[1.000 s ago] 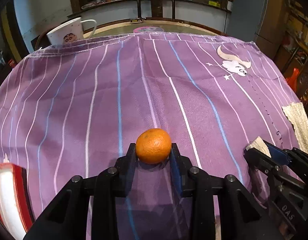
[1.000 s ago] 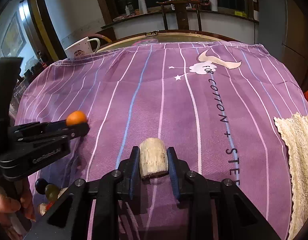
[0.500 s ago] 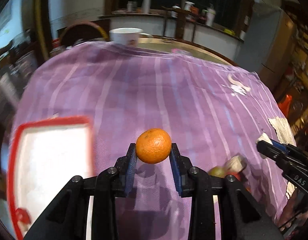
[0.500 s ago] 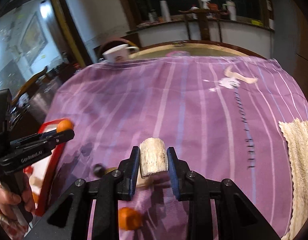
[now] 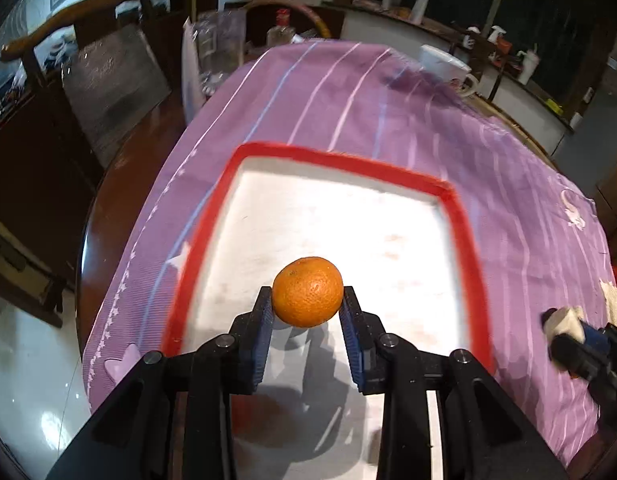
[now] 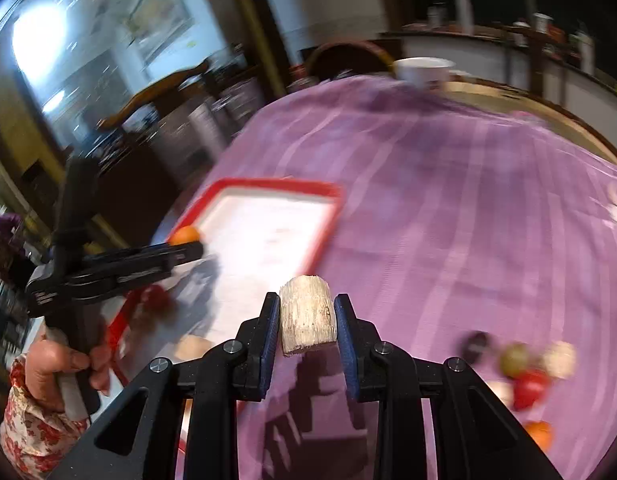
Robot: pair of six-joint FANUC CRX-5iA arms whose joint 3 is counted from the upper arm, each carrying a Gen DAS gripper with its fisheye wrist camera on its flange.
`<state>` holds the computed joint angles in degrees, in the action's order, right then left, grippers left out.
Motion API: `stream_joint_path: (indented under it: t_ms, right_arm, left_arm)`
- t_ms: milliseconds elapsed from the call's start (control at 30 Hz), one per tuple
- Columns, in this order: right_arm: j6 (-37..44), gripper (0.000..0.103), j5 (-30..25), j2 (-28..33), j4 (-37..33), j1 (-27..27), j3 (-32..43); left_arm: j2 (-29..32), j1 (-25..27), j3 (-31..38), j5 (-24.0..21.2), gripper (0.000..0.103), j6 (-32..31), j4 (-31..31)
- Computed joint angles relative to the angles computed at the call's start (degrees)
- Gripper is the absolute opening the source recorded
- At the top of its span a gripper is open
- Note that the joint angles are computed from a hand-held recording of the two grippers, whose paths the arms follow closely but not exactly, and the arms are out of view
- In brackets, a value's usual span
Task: Organize fruits
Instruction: 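Carry the tangerine and white cylinder into the tray and open both tools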
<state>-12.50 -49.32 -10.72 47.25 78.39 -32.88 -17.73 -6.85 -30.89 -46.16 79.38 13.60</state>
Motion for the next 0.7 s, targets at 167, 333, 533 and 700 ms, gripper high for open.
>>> stream_joint_path:
  t_ms: [167, 333, 533, 700]
  right_arm:
    - [7.88, 0.03, 5.81, 9.19, -4.77, -2.82, 6.97]
    - [11.77, 0.032, 7.88, 13.86, -7.73, -4.1, 10.04]
    - [12.73, 0.034, 11.17, 14.22, -9.24, -5.04, 9.78]
    - [10.8, 0.044, 10.0, 13.41, -7.22, -4.29, 9.4]
  left_arm:
    - [1.69, 1.62, -0.39, -0.48, 0.032, -1.59, 1.1]
    - [1.02, 3.71, -2.28, -0.82, 0.033, -3.63, 4.33]
    - [-4.85, 5.76, -6.63, 0.31, 0.061, -6.93, 10.66]
    - [-13.88, 6.64, -9.93, 0.84, 0.062, -4.72, 11.62]
